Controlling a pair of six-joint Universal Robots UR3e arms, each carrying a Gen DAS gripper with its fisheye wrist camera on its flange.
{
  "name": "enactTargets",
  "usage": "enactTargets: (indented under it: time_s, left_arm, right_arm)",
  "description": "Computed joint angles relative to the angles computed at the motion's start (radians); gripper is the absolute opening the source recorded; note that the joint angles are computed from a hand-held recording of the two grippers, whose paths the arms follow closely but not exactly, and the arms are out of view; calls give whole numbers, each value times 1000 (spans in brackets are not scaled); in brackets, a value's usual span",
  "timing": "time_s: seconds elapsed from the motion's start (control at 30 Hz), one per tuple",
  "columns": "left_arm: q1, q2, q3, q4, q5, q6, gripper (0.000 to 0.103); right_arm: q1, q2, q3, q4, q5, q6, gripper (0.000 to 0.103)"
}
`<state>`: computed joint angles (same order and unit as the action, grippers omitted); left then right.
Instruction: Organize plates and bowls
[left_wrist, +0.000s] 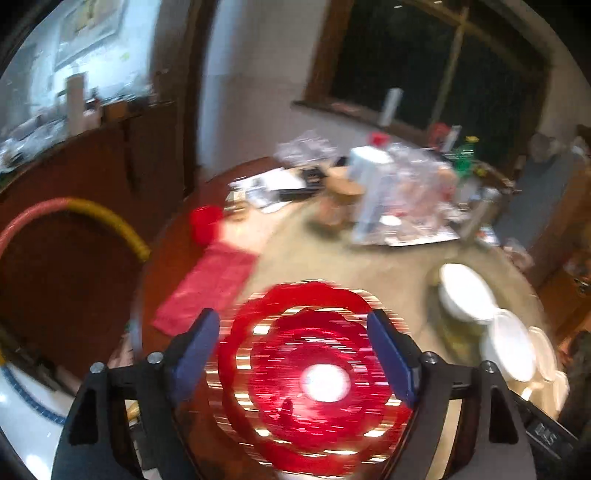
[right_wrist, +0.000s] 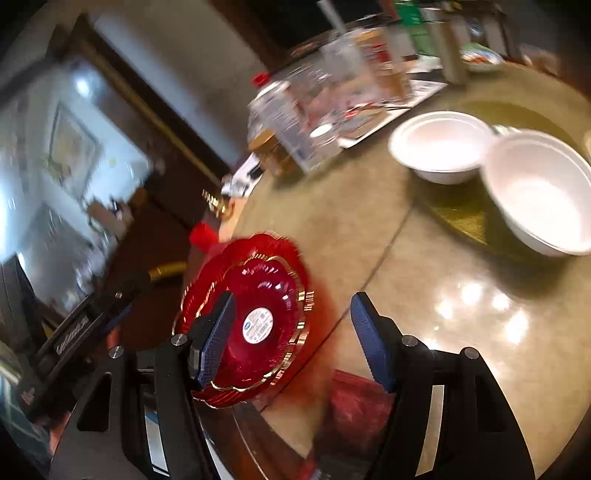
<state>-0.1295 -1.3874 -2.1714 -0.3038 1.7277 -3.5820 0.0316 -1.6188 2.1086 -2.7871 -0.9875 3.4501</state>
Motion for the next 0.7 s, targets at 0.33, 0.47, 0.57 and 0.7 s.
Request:
enactTargets:
  time_s: [0.33, 0.47, 0.57, 0.7]
  left_arm:
    - [-220, -455, 458, -122, -249, -18, 83]
    - [-263, -682, 760, -261, -328, -64, 83]
    - [-283, -841, 993, -370, -350, -100, 83]
    - [-298, -963, 1176, -467, -369, -157, 83]
  right_arm:
    - [-689, -514, 242, 812, 392, -474, 65]
    - [-896, -545, 225, 1054, 415, -611, 65]
    - [-937, -429, 213, 1008, 419, -592, 65]
    - [-906, -252, 192, 797, 406, -473, 65]
